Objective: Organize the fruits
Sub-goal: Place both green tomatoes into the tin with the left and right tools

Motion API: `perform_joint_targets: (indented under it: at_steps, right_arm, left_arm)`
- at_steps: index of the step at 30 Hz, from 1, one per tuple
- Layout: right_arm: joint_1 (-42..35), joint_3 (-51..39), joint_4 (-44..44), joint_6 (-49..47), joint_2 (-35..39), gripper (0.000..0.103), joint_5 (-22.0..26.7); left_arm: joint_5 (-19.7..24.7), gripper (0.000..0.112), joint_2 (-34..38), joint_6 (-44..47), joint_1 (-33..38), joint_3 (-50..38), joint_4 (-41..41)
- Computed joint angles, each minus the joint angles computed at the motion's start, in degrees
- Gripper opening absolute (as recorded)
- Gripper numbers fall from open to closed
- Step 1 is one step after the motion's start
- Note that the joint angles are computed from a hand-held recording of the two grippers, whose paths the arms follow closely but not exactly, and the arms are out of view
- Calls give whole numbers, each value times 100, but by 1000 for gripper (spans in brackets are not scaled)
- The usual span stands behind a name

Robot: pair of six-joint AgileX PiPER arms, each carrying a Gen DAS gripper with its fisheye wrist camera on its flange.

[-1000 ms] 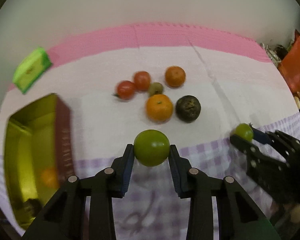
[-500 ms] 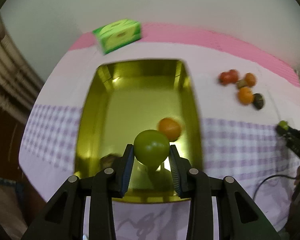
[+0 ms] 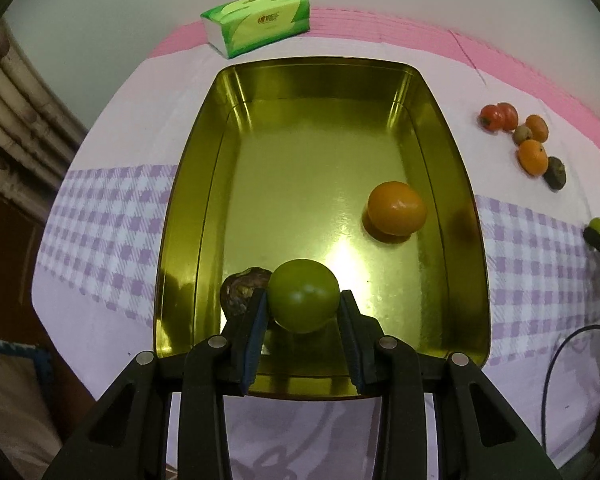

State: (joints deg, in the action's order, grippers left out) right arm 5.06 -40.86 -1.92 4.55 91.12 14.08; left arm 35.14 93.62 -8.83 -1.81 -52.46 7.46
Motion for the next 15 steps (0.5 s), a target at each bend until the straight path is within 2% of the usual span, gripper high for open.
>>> perform_joint_targets:
  at_steps: [8,15]
  right_arm:
    - [41,-19,-118,194,-77,34,83]
    - [472,-195,-161,352,-384,34,353]
  left_arm:
    - [-8,37,-1,-66,-157,73,162]
    - [-69,37,29,-125,-207,130,246]
